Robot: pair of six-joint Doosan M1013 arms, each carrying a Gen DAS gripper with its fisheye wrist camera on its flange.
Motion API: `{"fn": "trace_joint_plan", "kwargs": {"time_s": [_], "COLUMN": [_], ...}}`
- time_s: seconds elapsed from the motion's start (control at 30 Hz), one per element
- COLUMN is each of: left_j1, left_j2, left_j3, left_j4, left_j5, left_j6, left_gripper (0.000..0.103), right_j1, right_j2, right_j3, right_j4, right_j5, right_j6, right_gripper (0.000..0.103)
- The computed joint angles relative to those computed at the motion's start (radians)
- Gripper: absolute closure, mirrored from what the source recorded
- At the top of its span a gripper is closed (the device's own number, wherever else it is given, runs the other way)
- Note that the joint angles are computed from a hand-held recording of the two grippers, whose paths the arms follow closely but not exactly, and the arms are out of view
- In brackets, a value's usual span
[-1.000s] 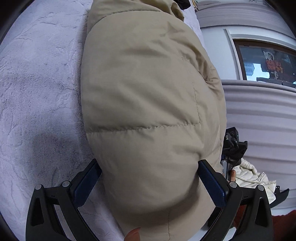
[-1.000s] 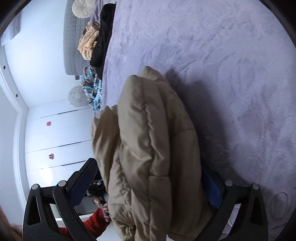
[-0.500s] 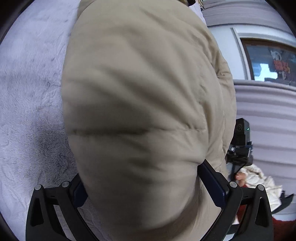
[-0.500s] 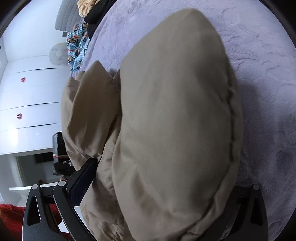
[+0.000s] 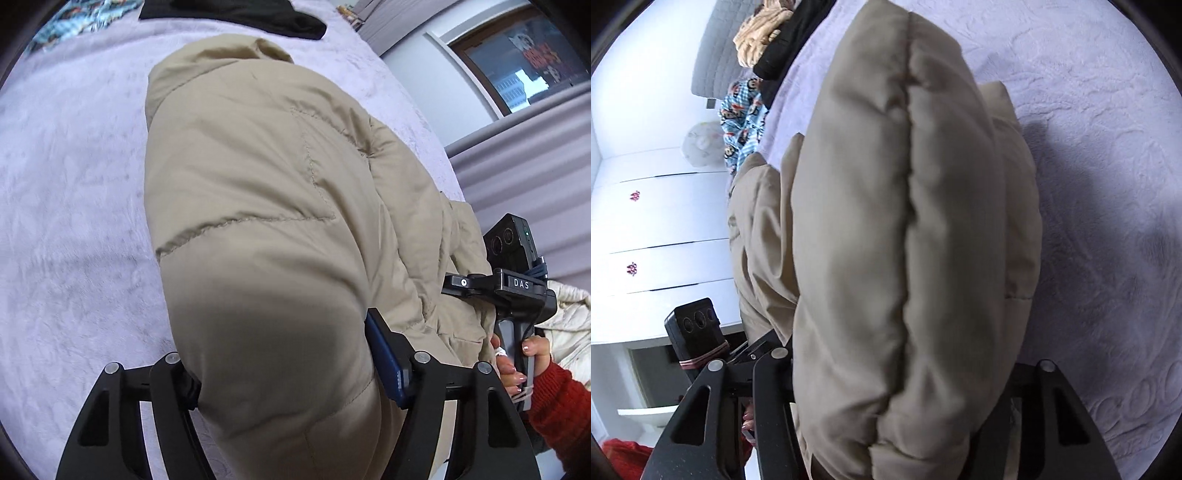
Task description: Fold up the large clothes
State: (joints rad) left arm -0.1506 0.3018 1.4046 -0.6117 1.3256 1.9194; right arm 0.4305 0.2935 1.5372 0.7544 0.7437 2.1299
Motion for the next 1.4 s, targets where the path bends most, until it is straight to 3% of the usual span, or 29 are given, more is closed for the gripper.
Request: {"fn": "trace_joint_plan", "kwargs": {"time_s": [0.23,0.57,0.8,0.97,1.2,1.4], "left_j1": [0.072,0.186,0.266,0.297,0.295,0.29], "left_j2": [-0.003,0.056,0.126,0.162,0.135,0.125], "left_j3": [-0.053,-0.138,-0.175,-0.165,-0.116,-0.106], "left_j4": [0.008,0.093,0.149,0.151,0.147,0.164], "left_j5": [-0.018,-0.085,-0.119,-0.119,-0.151,-0.157], "left_j6": [0.004,-0.043,-0.043,-0.045,-0.019,-0.038], "left_gripper": [0.03,0.03,0.03,0.03,0.027,0.023], "right_j1": [0.043,0.097,0.135,0.145,0.154,0.191], "right_j2": [0.07,0.314,0.51,0.622,0.616,0.602], "right_j3": [-0.135,-0.475,-0.773,-0.974,-0.993,-1.086], "right_j4": [-0.008,0.044,-0.02,-0.136,-0.232,-0.49], "right_j5": [-0.01,0.051,0.138,0.263,0.349,0.502], "right_j6": [-0.024,-0.084,0.011,0.141,0.251,0.338], "right_gripper": [0.046,0.046,0.046,0.046,0.041,0.041]}}
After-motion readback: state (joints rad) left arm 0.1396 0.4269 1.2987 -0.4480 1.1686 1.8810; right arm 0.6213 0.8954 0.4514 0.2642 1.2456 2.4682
